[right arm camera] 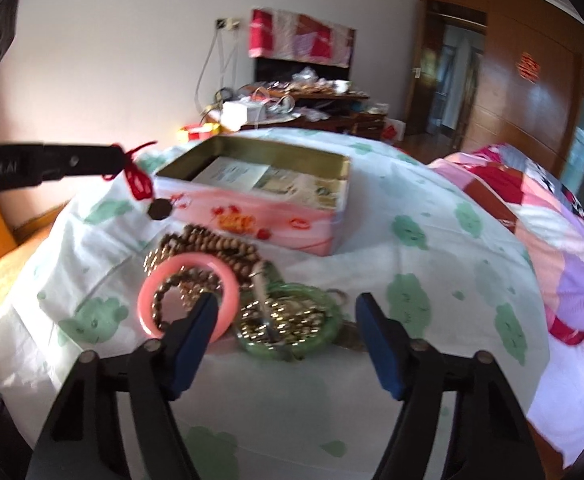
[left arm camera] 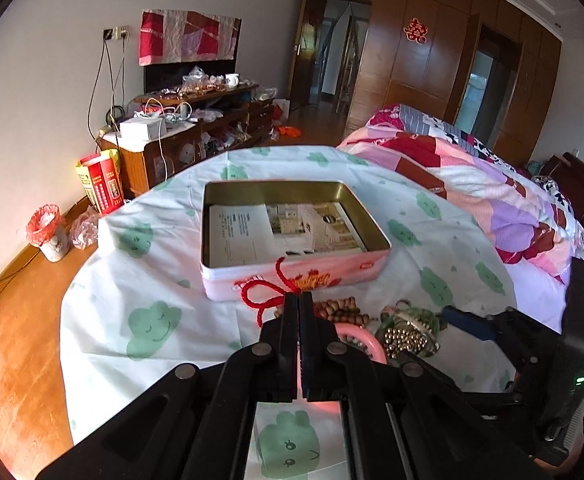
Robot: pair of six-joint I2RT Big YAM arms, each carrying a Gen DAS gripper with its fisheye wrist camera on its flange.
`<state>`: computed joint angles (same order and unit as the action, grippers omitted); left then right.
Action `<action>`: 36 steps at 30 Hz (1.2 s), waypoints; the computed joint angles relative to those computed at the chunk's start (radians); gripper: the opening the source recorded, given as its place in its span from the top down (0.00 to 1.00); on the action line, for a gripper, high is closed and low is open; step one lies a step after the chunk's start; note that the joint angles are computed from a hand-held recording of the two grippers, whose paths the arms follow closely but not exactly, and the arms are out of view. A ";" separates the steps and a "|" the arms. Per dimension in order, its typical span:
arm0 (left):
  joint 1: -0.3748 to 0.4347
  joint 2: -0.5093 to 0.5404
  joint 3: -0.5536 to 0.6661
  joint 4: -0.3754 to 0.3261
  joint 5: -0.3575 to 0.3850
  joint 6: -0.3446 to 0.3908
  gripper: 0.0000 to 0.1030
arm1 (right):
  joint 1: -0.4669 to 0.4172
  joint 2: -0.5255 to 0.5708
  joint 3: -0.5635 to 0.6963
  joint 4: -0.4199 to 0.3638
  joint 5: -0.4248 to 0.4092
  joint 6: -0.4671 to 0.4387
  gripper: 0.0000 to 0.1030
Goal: Organize jewelry
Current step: 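Grasp the green jade bangle with the right gripper while the left gripper holds the red tassel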
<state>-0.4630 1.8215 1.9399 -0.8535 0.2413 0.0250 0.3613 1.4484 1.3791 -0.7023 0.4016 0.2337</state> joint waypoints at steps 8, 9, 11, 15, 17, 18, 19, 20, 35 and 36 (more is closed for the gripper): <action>-0.004 -0.003 -0.013 0.016 -0.022 0.014 1.00 | -0.040 -0.043 -0.041 0.044 -0.067 0.053 0.40; -0.002 0.004 -0.008 0.010 -0.027 0.012 1.00 | -0.047 -0.049 -0.044 0.048 -0.060 0.060 0.40; -0.002 0.012 -0.005 0.001 -0.032 0.007 1.00 | -0.059 -0.053 -0.048 0.054 -0.058 0.073 0.40; -0.003 0.019 -0.002 -0.012 -0.040 0.013 1.00 | -0.090 -0.055 -0.047 0.064 -0.094 0.107 0.59; -0.001 0.018 -0.010 -0.010 -0.041 0.018 1.00 | -0.108 -0.069 -0.061 0.084 -0.143 0.140 0.59; -0.001 0.020 -0.009 -0.013 -0.039 0.019 1.00 | -0.102 -0.055 -0.042 0.043 -0.095 0.131 0.59; -0.001 0.021 -0.008 -0.015 -0.039 0.020 1.00 | -0.097 -0.037 -0.023 0.004 -0.045 0.119 0.59; -0.001 0.021 -0.008 -0.016 -0.039 0.021 1.00 | -0.097 -0.034 -0.024 -0.006 -0.029 0.118 0.59; 0.001 0.027 -0.003 -0.029 -0.042 0.021 1.00 | -0.115 -0.033 -0.036 0.020 -0.052 0.101 0.62; 0.001 0.027 -0.003 -0.028 -0.042 0.021 1.00 | -0.118 -0.023 -0.032 0.018 -0.069 0.100 0.66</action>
